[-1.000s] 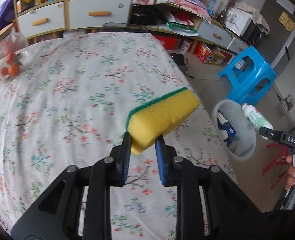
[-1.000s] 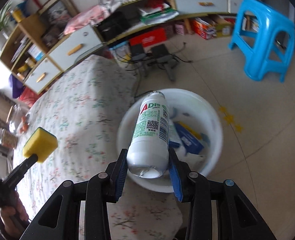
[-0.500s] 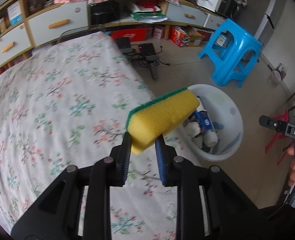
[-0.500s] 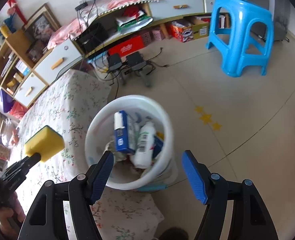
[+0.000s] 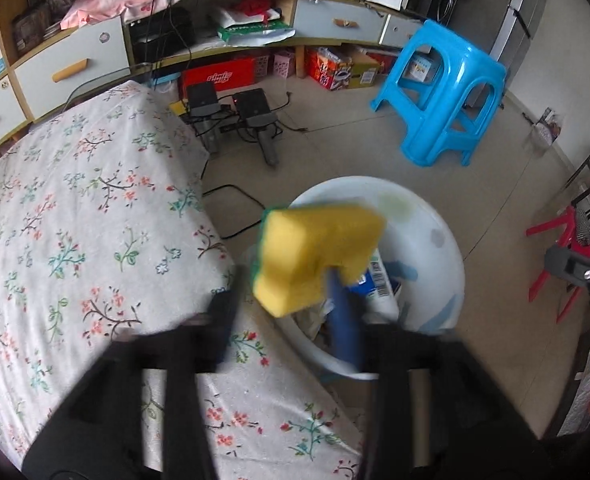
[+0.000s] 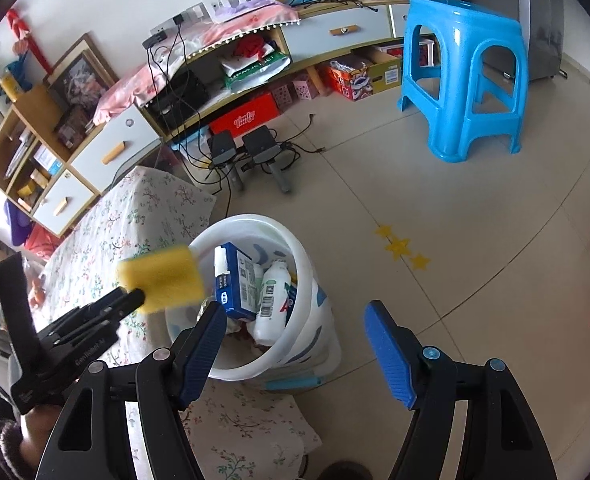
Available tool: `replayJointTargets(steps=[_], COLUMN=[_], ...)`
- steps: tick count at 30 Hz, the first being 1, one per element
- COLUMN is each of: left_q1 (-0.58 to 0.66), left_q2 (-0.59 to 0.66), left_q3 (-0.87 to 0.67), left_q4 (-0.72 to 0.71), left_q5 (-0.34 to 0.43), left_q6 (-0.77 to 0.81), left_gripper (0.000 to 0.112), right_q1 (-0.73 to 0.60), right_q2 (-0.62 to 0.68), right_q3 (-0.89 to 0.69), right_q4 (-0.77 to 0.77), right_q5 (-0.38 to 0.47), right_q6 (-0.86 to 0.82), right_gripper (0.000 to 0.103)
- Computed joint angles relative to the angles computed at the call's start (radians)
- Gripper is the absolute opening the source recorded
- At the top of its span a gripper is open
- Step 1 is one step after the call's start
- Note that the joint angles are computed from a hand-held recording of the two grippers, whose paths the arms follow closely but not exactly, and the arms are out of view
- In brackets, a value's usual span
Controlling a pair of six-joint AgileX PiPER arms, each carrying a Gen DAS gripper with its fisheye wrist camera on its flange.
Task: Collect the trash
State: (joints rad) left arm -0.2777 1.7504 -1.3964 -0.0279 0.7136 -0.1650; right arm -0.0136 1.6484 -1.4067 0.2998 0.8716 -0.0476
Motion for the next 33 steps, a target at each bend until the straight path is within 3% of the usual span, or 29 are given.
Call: replayJointTargets(steps=[1,7,11,19,27,33], left_q1=[-0.004,0.024,0.061,0.194,0.245,0.347], left_q2=[-0.012,-0.12,-0.231,-0.456,-0.666,-0.817], left_q3=[0.011,0.111,0.21,0.36,0.444,0.516], left_q4=[0.018,-0.002,0.0,-0.036,0.059,-0.033], left_q5=[-0.001,-0.001,0.014,0.073,0.185,0.232], left_q6=[-0.021,0.027,0.018,0.075,0.001,0.111], left_gripper=[0.082,0.085,0.094,0.102,0.102,0.102], right_q1=[0.0,0.023,0.076,0.198,0.448,0.707], right_q2=[-0.001,-0.022,-0.045,-0.115,-0.289,-0.404], right_q3=[-0.001,0.02,0.027,0.044,0.136,0.245], right_q4=[0.002,-0.014,-0.048,-0.139,-0.392,-0.602], right_q5=[-0.001,-0.024,-0.026,-0.041,-0.03,-0.029], right_q6=[0.0,0.031,0.055,0.217,0.469,0.699], right_gripper=[0.073,0.074,0.074,0.077,0.085,0.092])
